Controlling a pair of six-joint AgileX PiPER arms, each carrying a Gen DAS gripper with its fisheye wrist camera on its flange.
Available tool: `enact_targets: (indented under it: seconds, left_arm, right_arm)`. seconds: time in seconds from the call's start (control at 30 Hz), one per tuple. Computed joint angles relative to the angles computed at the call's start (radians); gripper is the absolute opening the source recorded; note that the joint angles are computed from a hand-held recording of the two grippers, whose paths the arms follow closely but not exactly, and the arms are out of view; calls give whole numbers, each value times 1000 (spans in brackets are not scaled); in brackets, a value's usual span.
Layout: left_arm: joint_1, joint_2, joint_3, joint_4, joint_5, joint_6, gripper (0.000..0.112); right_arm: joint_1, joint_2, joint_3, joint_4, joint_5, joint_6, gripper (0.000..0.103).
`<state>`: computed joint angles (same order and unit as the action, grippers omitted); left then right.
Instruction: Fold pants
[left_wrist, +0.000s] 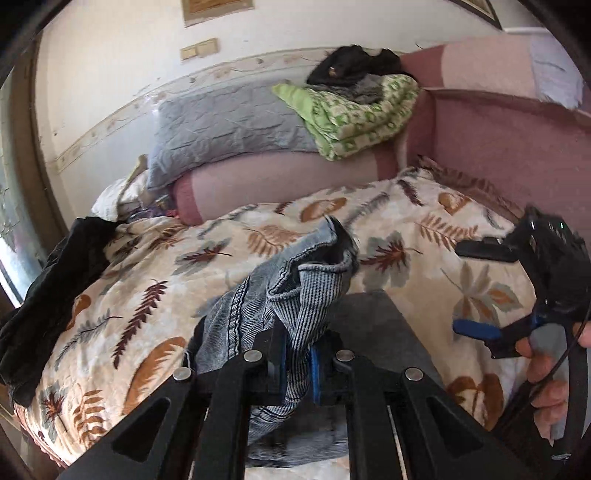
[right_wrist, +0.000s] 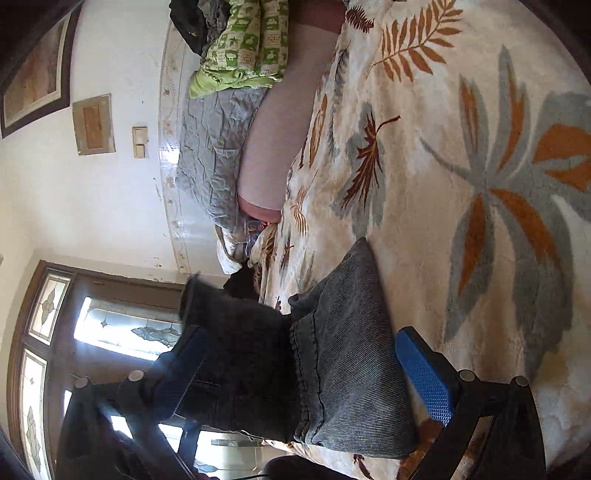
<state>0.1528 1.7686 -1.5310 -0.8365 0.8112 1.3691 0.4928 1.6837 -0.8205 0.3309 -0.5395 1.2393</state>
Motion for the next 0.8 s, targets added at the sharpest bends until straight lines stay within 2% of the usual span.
enact_targets:
  seconds: [0.13,0.2,0.3,0.47,0.53,0.6,0.63,0.7,0.73,0.77,0.8]
  left_arm:
    - [-136,-4,145,232,-113,-81,9]
    - [-147,-8,161,263,-124,-109,9]
    - [-127,-7,60,264,-20,-196,9]
    - [-104,-20,-20,181,59,-239,9]
    - [-143,-26,38,223,11,-233,9]
    - [-218,0,105,371,-55,-277,10]
    - [-241,11,149,420,-100,-293,10]
    - [-260,-31,262,398,-225,-203,11]
    - [-262,-46,281,382,-236,-178,14]
    - [-260,-43,264,380,-207,-191,24]
    - [-253,-28,221,381,-144,-206,33]
  right_arm:
    - [8,-28,77,13,-86,38,103]
    - [9,-35,103,5,-115,66,103]
    - [18,-56,130,28,-129,45,103]
    - [27,-66,165,49,-176,57,103]
    - [29,-65,159,57,-170,46,103]
    - [29,-62,153,62,-167,38,103]
    - [30,-63,151,68,-163,33,103]
    - [35,-66,153,85,-163,22,103]
    - [37,-68,157,92,-163,16,103]
    - [40,-72,159,105,-161,6,103]
    - [44,-76,163,119,-159,-7,103]
